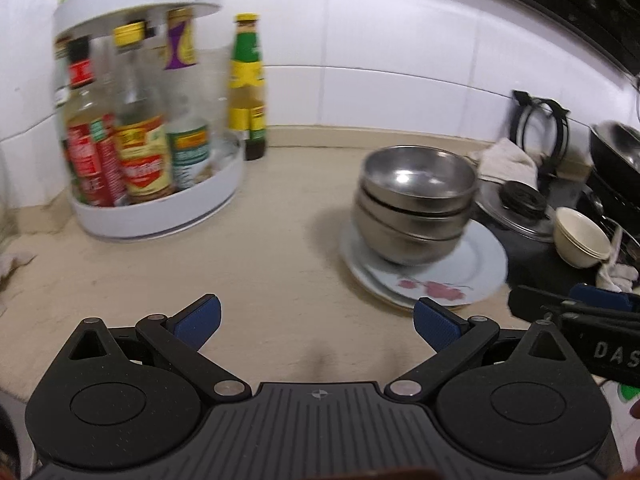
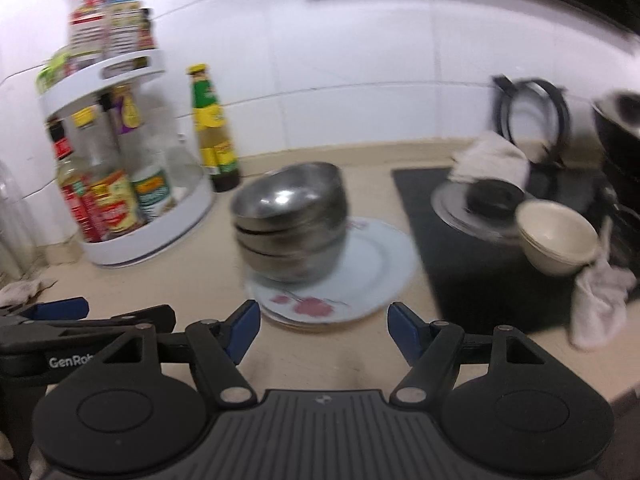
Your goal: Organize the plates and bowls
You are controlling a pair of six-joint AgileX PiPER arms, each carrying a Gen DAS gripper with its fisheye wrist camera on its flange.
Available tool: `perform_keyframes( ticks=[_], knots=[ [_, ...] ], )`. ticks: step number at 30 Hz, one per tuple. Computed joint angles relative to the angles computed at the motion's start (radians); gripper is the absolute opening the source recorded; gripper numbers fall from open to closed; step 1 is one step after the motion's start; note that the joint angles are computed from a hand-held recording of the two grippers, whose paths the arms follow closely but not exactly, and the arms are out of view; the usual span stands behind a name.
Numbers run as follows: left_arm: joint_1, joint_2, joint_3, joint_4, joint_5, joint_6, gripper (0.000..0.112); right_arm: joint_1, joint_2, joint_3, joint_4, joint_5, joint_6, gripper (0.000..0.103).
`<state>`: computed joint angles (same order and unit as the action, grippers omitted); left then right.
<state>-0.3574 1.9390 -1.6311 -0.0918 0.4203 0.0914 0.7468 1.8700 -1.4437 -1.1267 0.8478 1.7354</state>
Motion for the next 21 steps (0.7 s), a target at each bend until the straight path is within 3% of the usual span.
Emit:
perform_keyframes(
  ticks=[7,11,16,21],
  knots=[
    [-0.031,0.028,-0.031,0.042,0.017,-0.031,0.103,-0.005,-0.03,0.064,-0.017,0.01,0.082,0.069],
    [-0.032,0.045,-0.057,0.045,0.032,-0.048,0.103,-0.006,-0.024,0.059,-0.015,0.02,0.085,0.069],
    [-0.05,0.056,-0.077,0.151,0.046,-0.151,0.102,-0.01,0.002,0.028,-0.014,0.045,0.076,0.072],
    [-0.049,0.069,-0.094,0.148,0.056,-0.148,0.102,-0.024,0.006,0.027,0.0,0.024,0.081,0.072]
  ],
)
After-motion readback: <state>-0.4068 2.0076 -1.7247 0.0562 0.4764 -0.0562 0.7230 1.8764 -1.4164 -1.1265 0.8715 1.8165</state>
